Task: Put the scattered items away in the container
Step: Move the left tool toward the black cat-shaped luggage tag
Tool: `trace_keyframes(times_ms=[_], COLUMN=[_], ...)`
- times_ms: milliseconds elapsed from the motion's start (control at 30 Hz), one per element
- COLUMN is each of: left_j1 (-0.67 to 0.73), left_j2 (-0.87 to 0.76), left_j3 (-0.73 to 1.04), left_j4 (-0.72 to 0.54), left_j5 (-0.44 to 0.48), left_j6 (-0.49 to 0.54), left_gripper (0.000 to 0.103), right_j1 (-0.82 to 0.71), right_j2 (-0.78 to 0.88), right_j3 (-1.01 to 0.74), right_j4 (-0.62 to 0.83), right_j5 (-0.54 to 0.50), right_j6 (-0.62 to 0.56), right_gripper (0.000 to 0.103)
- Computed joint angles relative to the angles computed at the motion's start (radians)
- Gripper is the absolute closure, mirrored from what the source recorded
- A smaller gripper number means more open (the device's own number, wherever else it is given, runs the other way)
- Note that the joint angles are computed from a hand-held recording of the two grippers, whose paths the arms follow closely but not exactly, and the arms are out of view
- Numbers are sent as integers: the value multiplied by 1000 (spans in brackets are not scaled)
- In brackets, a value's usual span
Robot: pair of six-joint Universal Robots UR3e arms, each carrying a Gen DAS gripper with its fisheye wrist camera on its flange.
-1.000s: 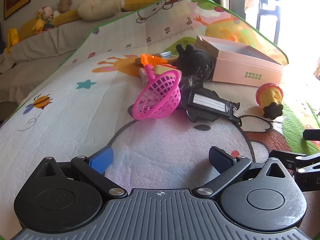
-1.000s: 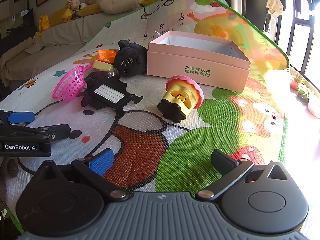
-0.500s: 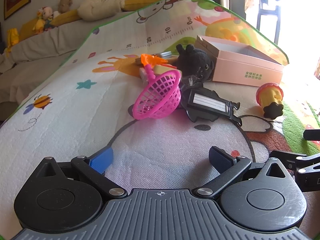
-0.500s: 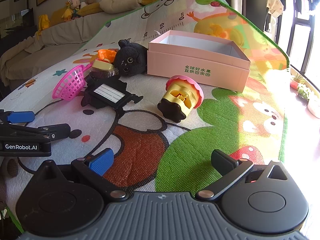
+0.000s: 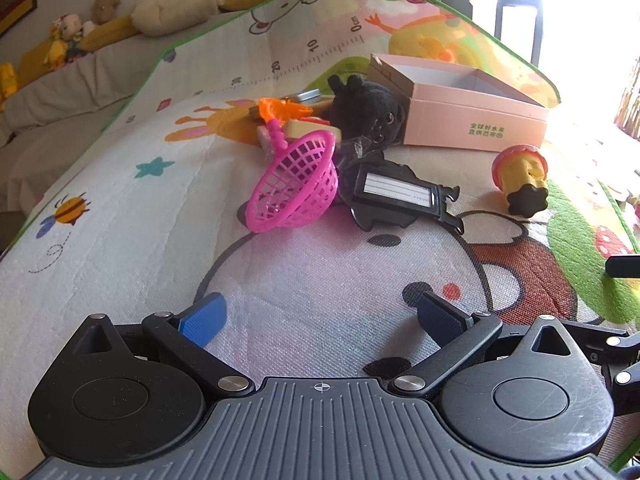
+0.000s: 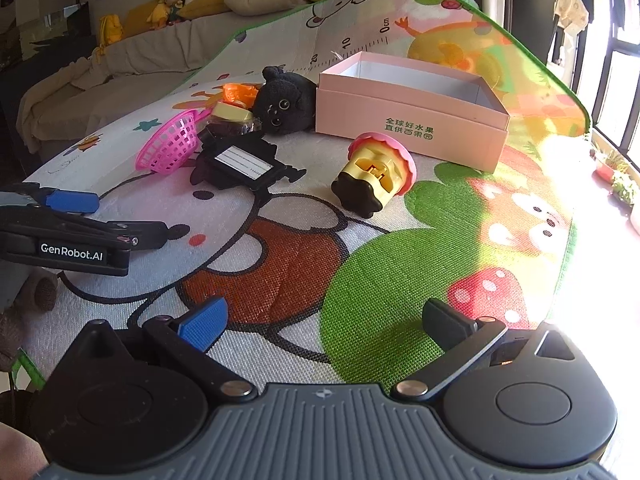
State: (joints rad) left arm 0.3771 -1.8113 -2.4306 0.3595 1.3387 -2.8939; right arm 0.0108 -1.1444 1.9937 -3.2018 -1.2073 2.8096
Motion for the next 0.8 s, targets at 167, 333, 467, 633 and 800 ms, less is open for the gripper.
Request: trace_keyframes(times_ms=[167,333,467,633,800], left_j1=[7,-10,-7,-31,1], left_j2=[41,65,58,-63,-146], left_j3=[-17,21,154,319,441], left_j4=[-49,-139,-308,-336,-348], left_j5=[-32,-22,-117,-196,-156], left_j6=[32,24,60,116,49], left_gripper=[0,0,0,0,0], right_j1=[-11,-10,-15,-16,-15], right_j2=[-4,-7,-3,-3,-3], right_j3=[3,-9,-16,-3,-10], right_j4=[8,32,39,17,31], right_j5=[21,18,30,31,30], right_j6=[-11,-26,-41,-31,-36], right_gripper=[0,0,0,0,0])
